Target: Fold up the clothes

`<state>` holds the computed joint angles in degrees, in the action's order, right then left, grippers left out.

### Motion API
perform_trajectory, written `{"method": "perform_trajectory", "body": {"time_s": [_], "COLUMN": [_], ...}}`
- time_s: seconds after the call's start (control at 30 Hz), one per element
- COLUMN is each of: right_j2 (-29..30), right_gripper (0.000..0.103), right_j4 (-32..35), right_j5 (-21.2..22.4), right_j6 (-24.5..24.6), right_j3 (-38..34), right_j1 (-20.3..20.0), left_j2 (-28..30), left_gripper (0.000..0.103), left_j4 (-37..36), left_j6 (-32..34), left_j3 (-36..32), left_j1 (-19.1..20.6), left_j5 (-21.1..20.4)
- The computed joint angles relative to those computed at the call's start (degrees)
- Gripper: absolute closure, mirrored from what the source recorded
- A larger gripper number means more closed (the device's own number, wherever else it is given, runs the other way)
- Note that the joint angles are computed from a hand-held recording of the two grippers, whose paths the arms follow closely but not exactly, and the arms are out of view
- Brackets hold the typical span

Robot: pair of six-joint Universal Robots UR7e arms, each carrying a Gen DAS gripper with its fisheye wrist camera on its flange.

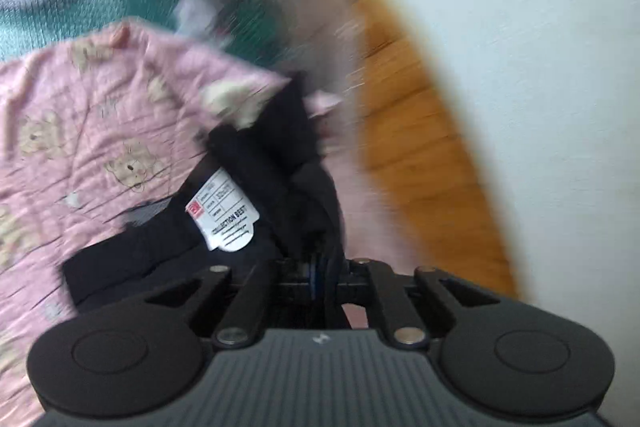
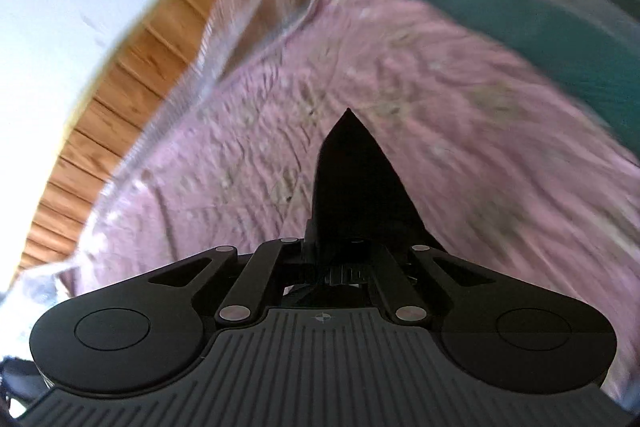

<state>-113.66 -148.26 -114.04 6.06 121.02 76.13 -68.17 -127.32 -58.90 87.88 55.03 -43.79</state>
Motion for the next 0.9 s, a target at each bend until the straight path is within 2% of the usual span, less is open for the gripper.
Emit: {"method": "perform_trajectory", "body": {"time_s": [0.03, 0.1, 0.13, 0.17, 0.2, 0.23, 0.27, 0.3, 0.37, 0.4, 0.47, 0.53, 0.6, 0.7, 0.73, 0.83, 0.87, 0.9], "right_j2": [4.8, 14.1, 18.0, 19.9, 21.0, 22.1, 22.6, 22.3, 20.8, 19.5, 16.3, 12.2, 7.9, 2.9, 2.1, 1.9, 1.5, 0.3], "right_gripper": [0.103, 0.103, 0.103, 0.103, 0.103, 0.096, 0.083, 0.077, 0.075, 0.075, 0.071, 0.070, 0.069, 0.069, 0.069, 0.067, 0.067, 0.064], "right_j4": [-1.3, -4.6, -5.8, -7.5, -9.8, -12.0, -14.0, -16.1, -20.4, -22.2, -25.8, -28.5, -27.8, -22.1, -20.4, -18.8, -19.0, -20.0], "right_j5": [0.1, -0.8, -1.2, -0.3, 1.8, 3.9, 5.7, 6.7, 7.8, 8.3, 8.8, 8.2, 7.9, 8.9, 8.4, 2.7, 2.1, 3.4], "right_j6": [-0.7, 0.2, 1.1, 1.5, 1.3, 1.3, 0.7, -1.1, -5.7, -7.7, -9.7, -11.3, -13.6, -17.1, -19.0, -24.0, -24.5, -23.4], "right_j3": [-2.3, -6.6, -8.8, -9.8, -10.3, -10.8, -11.0, -10.4, -8.4, -7.1, -4.4, -0.7, 2.7, 7.1, 8.3, 10.8, 11.6, 12.4], "right_j1": [-1.6, -4.9, -6.3, -7.4, -8.4, -9.3, -10.0, -10.3, -10.8, -11.2, -11.8, -11.9, -11.5, -11.0, -10.9, -9.7, -10.1, -11.6], "left_j2": [5.0, 13.9, 15.8, 16.6, 16.8, 16.7, 16.1, 15.1, 14.0, 13.6, 12.1, 10.6, 8.2, 4.1, 2.5, -3.1, -5.1, -7.0], "left_gripper": [0.090, 0.092, 0.093, 0.094, 0.093, 0.086, 0.082, 0.081, 0.076, 0.075, 0.062, 0.061, 0.060, 0.056, 0.056, 0.056, 0.056, 0.056], "left_j4": [2.1, 9.5, 10.1, 8.3, 6.4, 4.3, 1.7, -0.8, -4.2, -4.4, -4.3, -3.5, -2.7, -2.3, -1.4, 2.1, 3.3, 4.8], "left_j6": [2.3, 2.8, 2.1, 2.5, 3.6, 5.5, 7.2, 8.5, 10.7, 11.6, 13.2, 14.8, 14.4, 12.0, 10.7, 6.2, 4.6, 2.8], "left_j3": [-4.1, -13.0, -14.8, -14.9, -14.2, -13.4, -12.1, -10.9, -10.5, -10.6, -9.9, -9.3, -7.5, -3.3, -1.7, 3.8, 5.6, 7.4], "left_j1": [2.4, 6.2, 7.5, 7.9, 7.7, 7.4, 7.3, 7.5, 8.2, 8.2, 7.8, 7.3, 6.6, 5.2, 4.7, 3.4, 2.9, 2.5], "left_j5": [0.2, 0.9, -0.7, -0.6, 1.6, 3.6, 4.3, 3.7, 2.2, 2.3, 2.8, 3.1, 2.9, 3.6, 4.0, 5.1, 5.4, 5.8]}}
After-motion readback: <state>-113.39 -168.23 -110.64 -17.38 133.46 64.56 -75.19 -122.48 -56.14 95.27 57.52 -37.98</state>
